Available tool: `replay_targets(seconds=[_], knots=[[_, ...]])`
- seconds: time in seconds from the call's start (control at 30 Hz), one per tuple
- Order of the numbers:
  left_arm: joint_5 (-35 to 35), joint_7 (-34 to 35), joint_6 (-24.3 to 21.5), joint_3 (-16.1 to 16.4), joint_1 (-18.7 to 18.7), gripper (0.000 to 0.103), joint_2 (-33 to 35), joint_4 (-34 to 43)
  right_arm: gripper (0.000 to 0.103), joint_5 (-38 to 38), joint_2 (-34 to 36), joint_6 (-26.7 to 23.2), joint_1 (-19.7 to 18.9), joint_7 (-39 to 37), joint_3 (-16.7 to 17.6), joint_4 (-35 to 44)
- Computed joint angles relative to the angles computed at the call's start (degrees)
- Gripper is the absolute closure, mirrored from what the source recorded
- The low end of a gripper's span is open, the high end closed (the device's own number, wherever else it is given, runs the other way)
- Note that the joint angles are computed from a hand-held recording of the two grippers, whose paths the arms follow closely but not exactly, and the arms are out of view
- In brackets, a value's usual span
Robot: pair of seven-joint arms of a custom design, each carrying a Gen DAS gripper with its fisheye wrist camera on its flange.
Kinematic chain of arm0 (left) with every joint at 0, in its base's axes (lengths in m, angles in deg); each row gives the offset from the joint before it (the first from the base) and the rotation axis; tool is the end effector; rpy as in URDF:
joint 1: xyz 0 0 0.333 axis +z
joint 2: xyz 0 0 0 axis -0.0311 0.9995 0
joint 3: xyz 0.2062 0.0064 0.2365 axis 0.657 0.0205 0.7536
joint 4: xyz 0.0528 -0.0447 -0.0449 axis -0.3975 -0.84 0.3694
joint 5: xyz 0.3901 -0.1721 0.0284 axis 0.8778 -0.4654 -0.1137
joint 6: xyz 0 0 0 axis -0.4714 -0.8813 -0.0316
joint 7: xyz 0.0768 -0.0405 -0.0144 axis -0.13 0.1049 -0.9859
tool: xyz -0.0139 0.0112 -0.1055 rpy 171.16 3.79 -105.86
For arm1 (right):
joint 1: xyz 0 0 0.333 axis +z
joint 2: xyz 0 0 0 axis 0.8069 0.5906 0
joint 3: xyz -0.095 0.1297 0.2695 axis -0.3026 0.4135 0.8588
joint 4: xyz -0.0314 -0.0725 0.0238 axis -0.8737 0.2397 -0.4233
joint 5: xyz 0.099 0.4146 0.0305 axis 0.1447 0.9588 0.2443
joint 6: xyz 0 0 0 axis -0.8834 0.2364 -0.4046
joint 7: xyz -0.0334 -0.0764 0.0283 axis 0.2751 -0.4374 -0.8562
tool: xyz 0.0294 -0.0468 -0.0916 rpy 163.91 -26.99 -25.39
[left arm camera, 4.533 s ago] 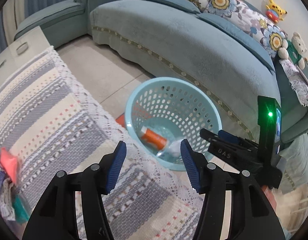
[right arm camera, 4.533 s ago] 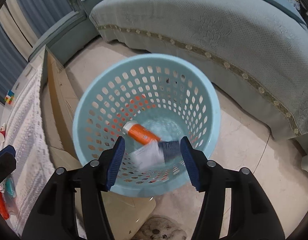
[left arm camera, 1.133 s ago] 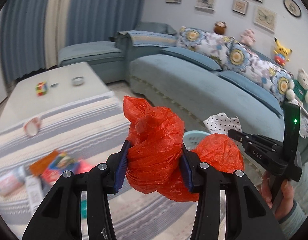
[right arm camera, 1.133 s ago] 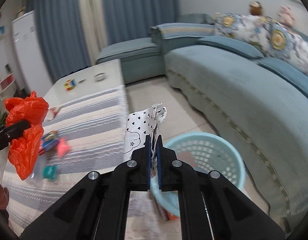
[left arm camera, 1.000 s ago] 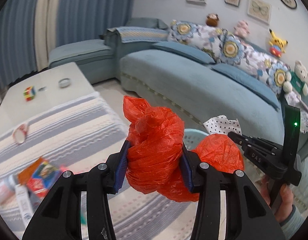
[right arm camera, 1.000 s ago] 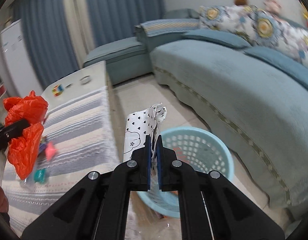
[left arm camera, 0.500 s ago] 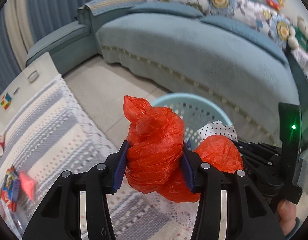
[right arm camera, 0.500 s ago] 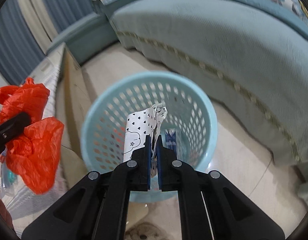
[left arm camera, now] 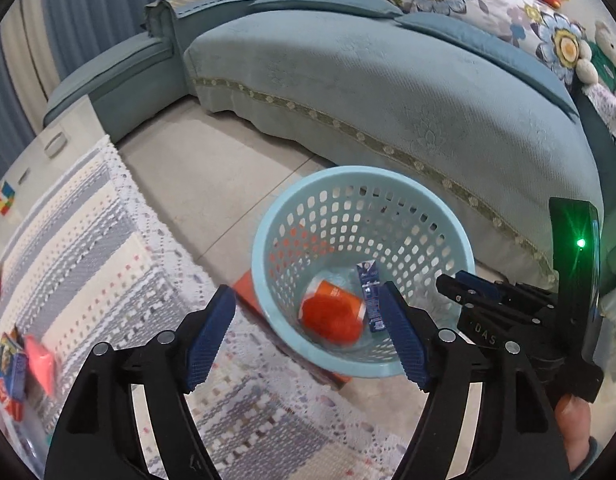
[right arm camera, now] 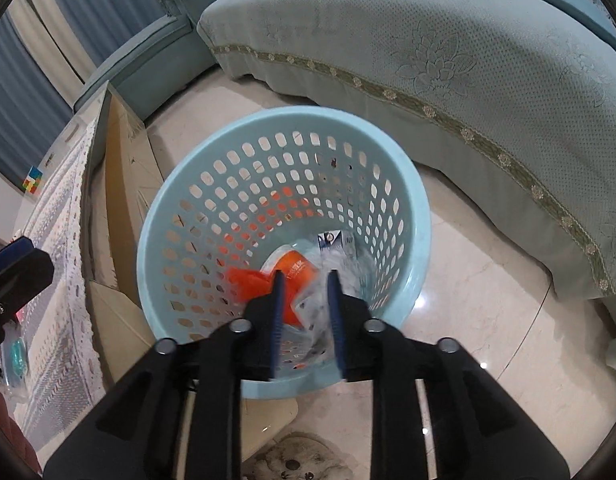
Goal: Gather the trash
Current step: 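Carry bag and wrapper to the blue basket and open both tools, then grasp the white milk carton with left tool while right tool grasps the teal packet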
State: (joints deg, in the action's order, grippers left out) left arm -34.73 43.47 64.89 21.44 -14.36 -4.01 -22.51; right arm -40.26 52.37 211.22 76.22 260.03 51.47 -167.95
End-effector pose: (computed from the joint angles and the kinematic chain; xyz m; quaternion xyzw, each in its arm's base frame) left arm 0.7291 -0.2980 0.3517 -0.3781 0.8765 -0.2742 0.1169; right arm 0.6272 0.2351 0.2949 -0.4225 0.8631 -0.1690 0.2190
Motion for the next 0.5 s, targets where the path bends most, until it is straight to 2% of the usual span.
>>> replay_targets(seconds=[0.13,0.37,0.5], knots=[[-2.2,1.6,1.1,-1.2,2.2,0.031,-1.9,-2.2,0.073,-1.5,-1.2,-0.8,0.7,1.4,-0.3,-0.2],[-9.5,6.0,4.0,-3.7,7.2,0.031,-8.1,-9.2,0.072,-4.1,-2.8,-2.4,1.7,2.4,0.9,1.5],[-15.6,10.2,6.4,-4.9,10.8,0.031,-13.1,-14.4,0.061,-7.3,-2.8,-3.1,3.2,3.1,1.4,4.2]])
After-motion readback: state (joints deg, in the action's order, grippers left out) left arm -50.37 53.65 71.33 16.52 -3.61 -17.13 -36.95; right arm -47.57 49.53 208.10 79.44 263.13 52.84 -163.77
